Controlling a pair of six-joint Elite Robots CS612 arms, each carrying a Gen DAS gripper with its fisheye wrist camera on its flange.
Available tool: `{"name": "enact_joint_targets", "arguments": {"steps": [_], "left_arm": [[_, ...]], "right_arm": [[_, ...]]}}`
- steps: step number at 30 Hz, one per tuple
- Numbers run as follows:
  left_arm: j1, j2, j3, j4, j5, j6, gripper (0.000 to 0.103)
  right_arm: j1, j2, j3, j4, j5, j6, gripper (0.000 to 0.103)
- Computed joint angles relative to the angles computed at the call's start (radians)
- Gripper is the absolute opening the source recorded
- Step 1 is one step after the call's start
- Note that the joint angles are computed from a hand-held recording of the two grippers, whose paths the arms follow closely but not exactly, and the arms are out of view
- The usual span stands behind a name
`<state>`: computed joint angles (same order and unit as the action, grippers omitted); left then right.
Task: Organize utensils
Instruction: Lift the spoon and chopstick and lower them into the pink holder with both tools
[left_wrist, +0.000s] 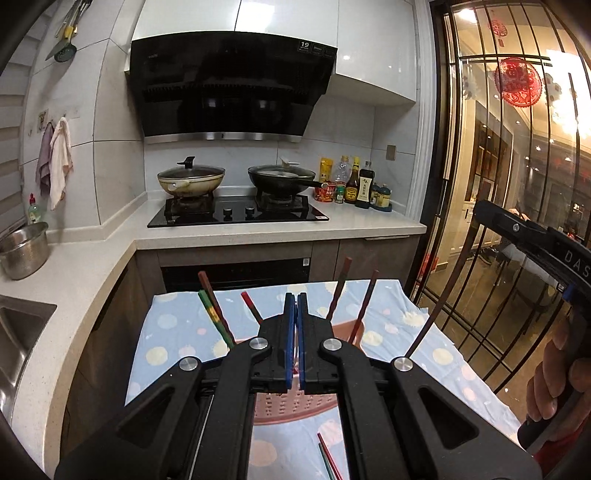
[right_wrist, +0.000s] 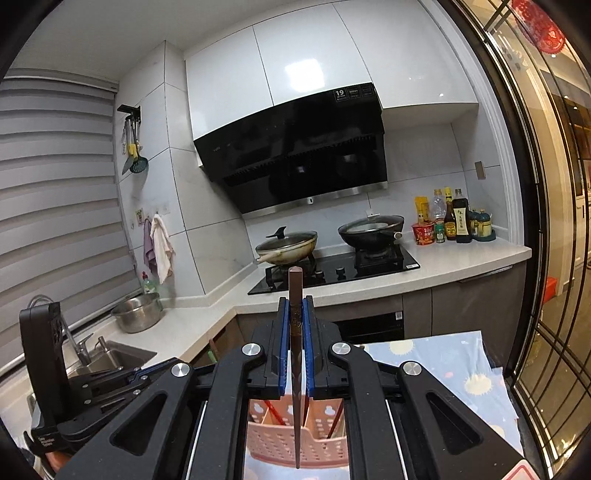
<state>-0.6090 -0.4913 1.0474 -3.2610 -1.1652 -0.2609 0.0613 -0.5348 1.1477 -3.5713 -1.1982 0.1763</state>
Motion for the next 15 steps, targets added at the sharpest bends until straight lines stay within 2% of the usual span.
{"name": "enact_joint_targets", "arguments": {"steps": [8, 15], "left_arm": [[0.025, 0.055, -0.11, 0.069, -0.019, -0.008, 0.001], [0.037, 0.086, -0.15, 0.127, -0.038, -0.032, 0.001]], "right_arm": [[0.016, 0.077, -0.173, 0.071, -0.017, 0.041, 0.007], [0.032, 0.143, -0.268, 0.205, -0.025, 0.004, 0.007]]}}
